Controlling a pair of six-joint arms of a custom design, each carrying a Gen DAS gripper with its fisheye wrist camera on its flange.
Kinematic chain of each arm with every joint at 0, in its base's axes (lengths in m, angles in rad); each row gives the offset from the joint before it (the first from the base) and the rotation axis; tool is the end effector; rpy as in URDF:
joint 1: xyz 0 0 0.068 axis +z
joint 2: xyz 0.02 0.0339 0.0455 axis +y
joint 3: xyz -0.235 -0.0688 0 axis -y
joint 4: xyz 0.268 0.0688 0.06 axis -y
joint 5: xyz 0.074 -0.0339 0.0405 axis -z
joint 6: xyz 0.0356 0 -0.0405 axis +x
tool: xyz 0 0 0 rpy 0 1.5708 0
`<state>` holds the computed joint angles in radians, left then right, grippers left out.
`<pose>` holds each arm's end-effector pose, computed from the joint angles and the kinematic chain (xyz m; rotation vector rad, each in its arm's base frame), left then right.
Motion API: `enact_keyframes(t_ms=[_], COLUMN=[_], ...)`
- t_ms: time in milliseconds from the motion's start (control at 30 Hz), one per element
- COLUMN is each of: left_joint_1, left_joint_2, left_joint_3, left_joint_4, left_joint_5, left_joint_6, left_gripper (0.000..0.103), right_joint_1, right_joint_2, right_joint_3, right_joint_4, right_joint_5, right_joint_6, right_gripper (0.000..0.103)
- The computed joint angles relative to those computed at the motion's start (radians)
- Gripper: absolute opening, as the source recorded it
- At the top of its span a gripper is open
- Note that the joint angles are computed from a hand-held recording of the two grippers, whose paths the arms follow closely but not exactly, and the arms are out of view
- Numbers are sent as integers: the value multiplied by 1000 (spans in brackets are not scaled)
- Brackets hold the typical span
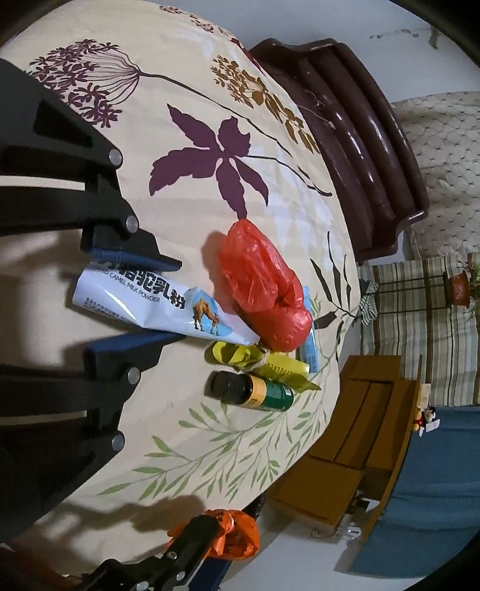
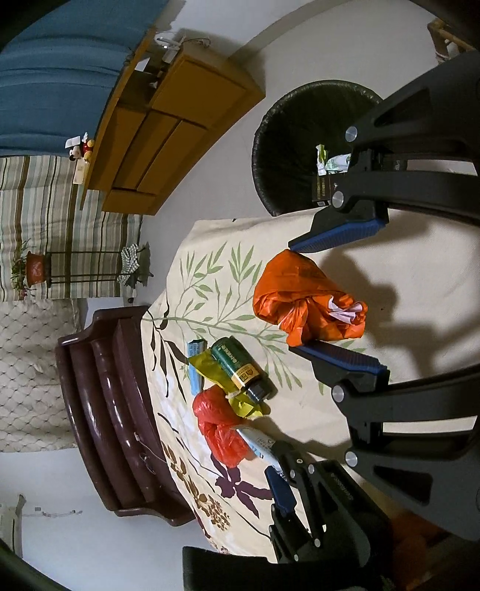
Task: Collect trash
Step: 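Carry the orange bag and white packet over the bin and open both tools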
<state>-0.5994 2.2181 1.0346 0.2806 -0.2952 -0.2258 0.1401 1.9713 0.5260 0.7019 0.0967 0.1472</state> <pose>0.3241 -0.2089 -0.0094 0.3264 2.3985 -0.0071 0.2829 0.0364 -0.0025 0.0573 2.3095 0.0346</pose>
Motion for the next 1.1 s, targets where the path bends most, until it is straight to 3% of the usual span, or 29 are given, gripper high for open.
enact_keyframes(t_ms=[167,500,1100], left_joint_1=[-2,-82,-216], left_joint_2=[-33,-96,90], left_joint_3=[-38,-74,267], left_joint_4=[25,67,-43], left_joint_5=[27,-15,-48], left_joint_6=[-20,-31,-32], left_gripper=[27,27,27], right_joint_1=[4,-36,-356], right_joint_2=[-13,-94,-78], right_joint_3=[-27,-96,-100], right_joint_4=[33,80,140], right_joint_5=[21,46,-31], right_joint_6=[-19,-70,-159], right_gripper=[47,47,47])
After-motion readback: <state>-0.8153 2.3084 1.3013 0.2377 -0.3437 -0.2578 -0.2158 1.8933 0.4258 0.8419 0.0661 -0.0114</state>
